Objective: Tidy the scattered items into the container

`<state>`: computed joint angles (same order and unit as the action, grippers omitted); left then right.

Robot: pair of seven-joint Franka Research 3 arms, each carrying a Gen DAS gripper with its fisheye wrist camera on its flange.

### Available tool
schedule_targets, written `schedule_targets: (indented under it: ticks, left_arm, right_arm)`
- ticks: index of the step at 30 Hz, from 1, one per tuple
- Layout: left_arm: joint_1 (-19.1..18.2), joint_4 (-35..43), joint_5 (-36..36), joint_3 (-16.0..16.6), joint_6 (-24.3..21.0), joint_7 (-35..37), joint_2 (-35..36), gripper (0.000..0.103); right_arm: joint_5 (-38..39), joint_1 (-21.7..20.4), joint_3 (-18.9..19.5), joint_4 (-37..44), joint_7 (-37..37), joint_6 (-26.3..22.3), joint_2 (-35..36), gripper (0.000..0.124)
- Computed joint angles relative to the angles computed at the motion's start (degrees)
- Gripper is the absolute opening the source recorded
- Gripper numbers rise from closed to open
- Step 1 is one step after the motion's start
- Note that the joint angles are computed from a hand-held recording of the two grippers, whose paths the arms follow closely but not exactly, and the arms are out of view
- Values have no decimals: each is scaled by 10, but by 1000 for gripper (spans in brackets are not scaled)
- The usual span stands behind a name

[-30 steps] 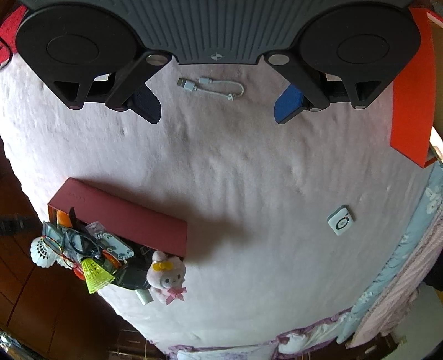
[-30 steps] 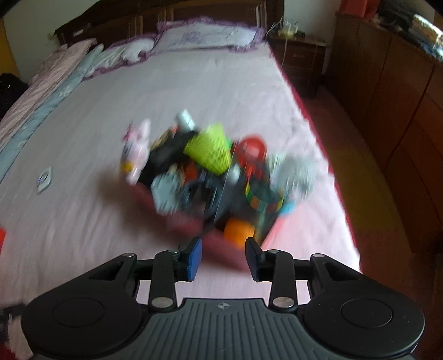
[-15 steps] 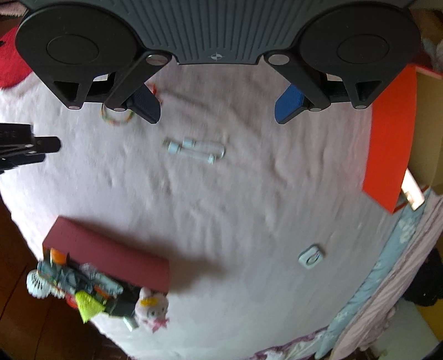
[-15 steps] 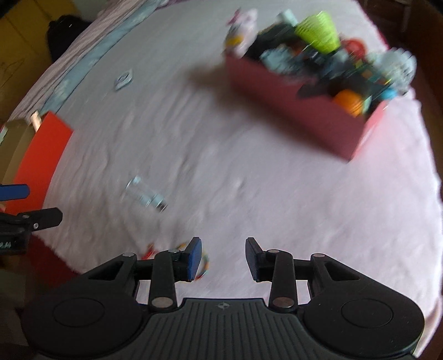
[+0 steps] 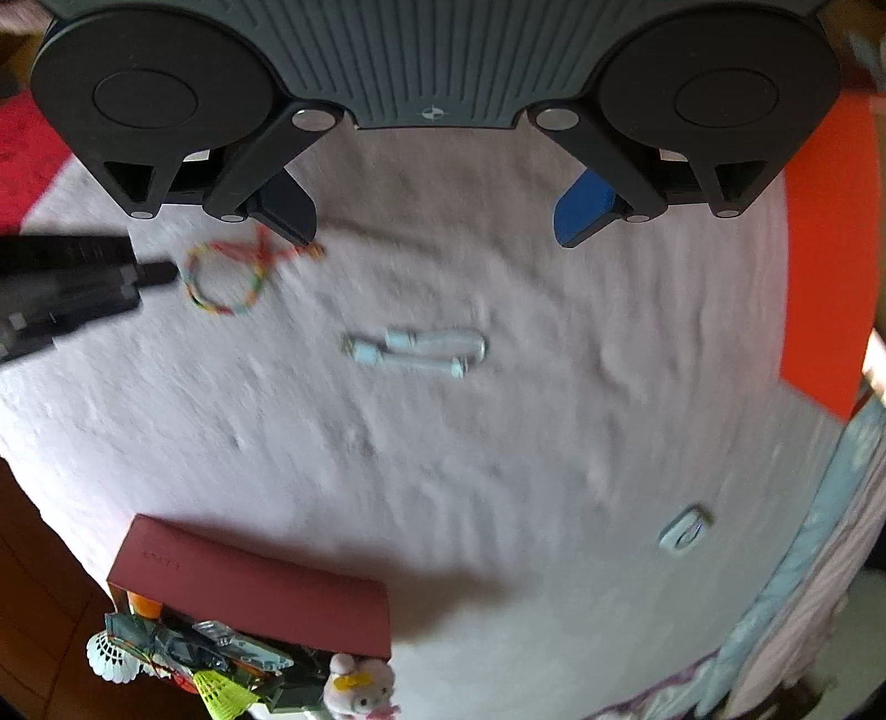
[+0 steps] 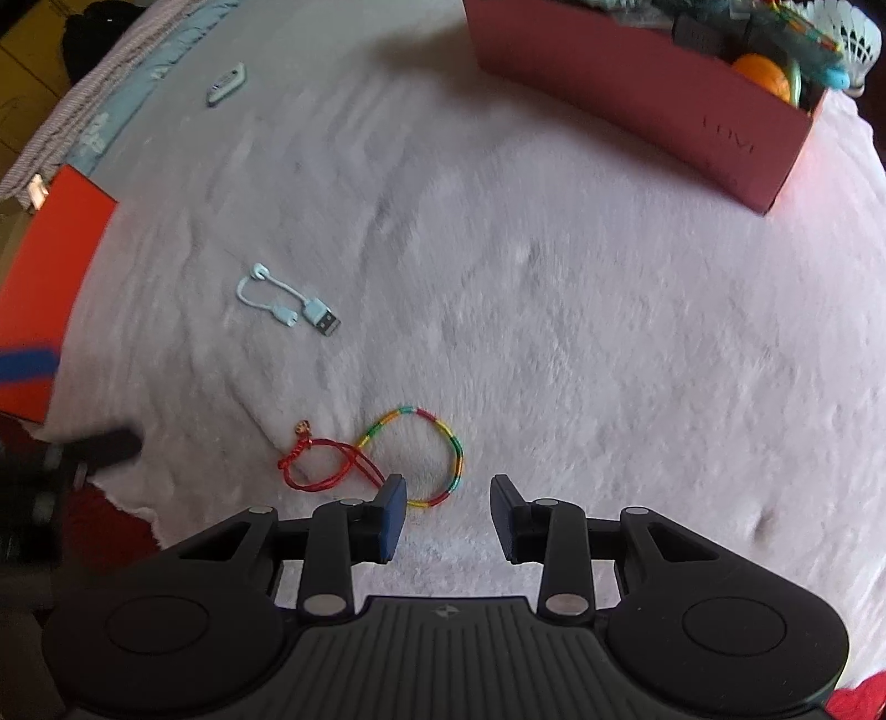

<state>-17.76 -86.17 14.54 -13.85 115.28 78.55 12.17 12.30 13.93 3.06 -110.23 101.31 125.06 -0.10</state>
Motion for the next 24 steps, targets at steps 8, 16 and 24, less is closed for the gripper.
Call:
schedule_targets:
  ticks: [8, 16, 24]
  left_arm:
    - [32, 71, -37, 3, 46, 130, 106, 62]
    - [42, 146, -66, -3, 8, 273, 179, 50]
    - [48, 173, -114, -5, -14, 297, 198, 33]
  right_arm:
    - [-39, 9, 3, -6, 95, 24, 18, 37]
    - [-56, 13, 1, -15, 138, 31, 27, 36]
    - [-78, 19, 3, -12, 166, 34, 35, 38]
